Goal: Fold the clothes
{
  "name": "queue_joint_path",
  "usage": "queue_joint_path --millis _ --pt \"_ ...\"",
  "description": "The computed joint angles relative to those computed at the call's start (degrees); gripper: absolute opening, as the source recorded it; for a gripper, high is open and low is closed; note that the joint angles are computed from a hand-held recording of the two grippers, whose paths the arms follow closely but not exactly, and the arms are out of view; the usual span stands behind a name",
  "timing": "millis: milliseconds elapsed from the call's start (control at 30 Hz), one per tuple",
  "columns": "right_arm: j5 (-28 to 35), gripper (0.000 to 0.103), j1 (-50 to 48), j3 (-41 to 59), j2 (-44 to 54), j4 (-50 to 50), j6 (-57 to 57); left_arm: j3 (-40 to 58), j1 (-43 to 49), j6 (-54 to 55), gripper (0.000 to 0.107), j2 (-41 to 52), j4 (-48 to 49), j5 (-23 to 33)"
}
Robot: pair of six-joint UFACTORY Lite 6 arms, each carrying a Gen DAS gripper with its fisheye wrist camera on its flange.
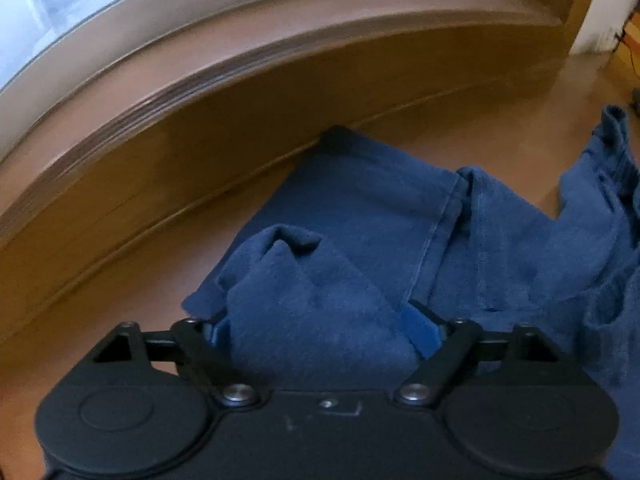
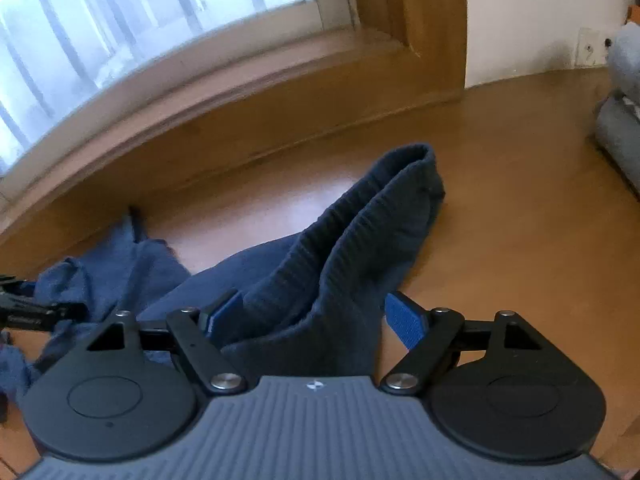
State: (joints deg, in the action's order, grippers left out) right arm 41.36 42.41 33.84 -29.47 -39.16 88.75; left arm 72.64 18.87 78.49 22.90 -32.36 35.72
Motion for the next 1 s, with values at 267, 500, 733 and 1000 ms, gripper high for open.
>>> queue_joint_path --millis 267,500,733,1000 --pt "-8.9 0.078 -2.8 2.8 14.4 -5.4 6.5 -4.0 1.1 10.7 0.049 -0.4 -14.7 -2.7" --pt "-7.1 0.022 4.9 3.6 12.9 -17.8 14.4 -2.4 7.2 9.2 0.02 -2.8 -18.9 3.6" --pt "-1.3 0.019 11.7 12.1 4.2 -27.5 7.9 7.9 22.6 6.9 0.02 -5.7 -25.5 10.0" --pt "1.7 0.08 -2.7 13.3 11.5 -16.2 -11.7 8.1 26.9 3.7 0.035 -3.5 -19.0 -0.8"
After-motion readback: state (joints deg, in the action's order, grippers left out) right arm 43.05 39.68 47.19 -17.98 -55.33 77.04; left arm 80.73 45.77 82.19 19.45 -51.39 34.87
